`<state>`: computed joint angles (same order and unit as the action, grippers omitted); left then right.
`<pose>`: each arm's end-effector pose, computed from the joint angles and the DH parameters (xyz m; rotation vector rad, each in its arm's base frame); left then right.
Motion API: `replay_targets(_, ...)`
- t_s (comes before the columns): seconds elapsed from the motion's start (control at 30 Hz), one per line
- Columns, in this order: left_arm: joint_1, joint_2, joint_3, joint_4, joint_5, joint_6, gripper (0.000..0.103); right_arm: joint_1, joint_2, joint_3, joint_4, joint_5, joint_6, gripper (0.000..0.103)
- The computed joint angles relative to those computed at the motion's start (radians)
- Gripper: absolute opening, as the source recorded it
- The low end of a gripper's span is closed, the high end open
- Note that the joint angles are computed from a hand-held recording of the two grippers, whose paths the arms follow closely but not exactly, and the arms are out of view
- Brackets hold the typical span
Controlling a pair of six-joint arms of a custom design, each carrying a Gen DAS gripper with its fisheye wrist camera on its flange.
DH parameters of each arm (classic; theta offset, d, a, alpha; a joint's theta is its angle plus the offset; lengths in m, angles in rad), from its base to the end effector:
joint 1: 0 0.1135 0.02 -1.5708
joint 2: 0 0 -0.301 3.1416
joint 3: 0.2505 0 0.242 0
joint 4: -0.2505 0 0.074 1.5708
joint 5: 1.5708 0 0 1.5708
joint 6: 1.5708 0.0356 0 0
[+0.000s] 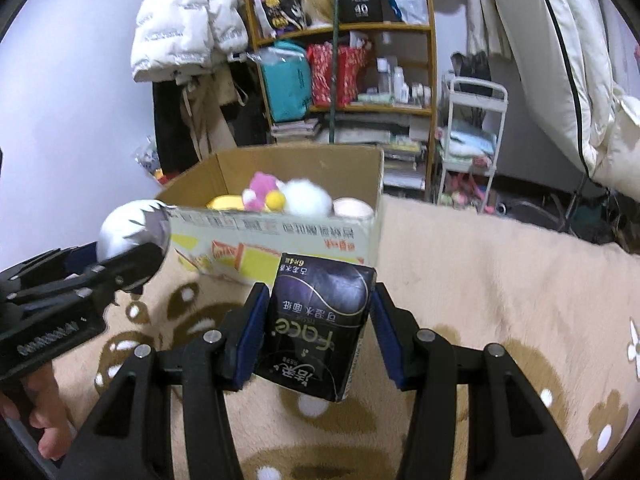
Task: Organize soft objects
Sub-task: 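Lift the doll into the box with the left tool while the right tool drops the tissue pack in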
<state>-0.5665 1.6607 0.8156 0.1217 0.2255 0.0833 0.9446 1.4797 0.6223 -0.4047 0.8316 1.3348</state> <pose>0.2733 -0.1833 0.2058 0.8535 2.1623 -0.5058 0.1509 0.1638 0.1819 0.5916 2.1911 -0.0977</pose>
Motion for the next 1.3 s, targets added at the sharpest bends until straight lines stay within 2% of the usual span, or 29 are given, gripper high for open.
replay_targets(0.4,0.071,-0.131,-0.013,0.030,0.066,-0.023,0.053,0.021,-0.031,0.071,-0.070,0.073,-0.054,0.054)
replay_targets(0.6,0.062,-0.129,0.028,0.044,0.053,-0.007,0.054,-0.040,-0.060,0.079,0.011,0.087,-0.218,0.054)
replay_targets(0.83,0.020,-0.032,0.137,0.040,0.029,0.021,0.054,-0.178,-0.083,0.069,0.197,0.020,-0.509,0.054)
replay_targets(1.0,-0.010,0.060,0.206,0.036,-0.009,0.034,0.054,-0.283,-0.083,0.039,0.322,-0.051,-0.665,0.054)
replay_targets(1.1,-0.022,0.113,0.239,0.039,-0.024,0.040,0.055,-0.345,-0.084,-0.007,0.430,-0.108,-0.718,0.054)
replay_targets(1.3,-0.039,0.206,0.317,0.002,-0.029,0.045,0.058,-0.465,-0.049,-0.082,0.620,-0.253,-0.739,0.055)
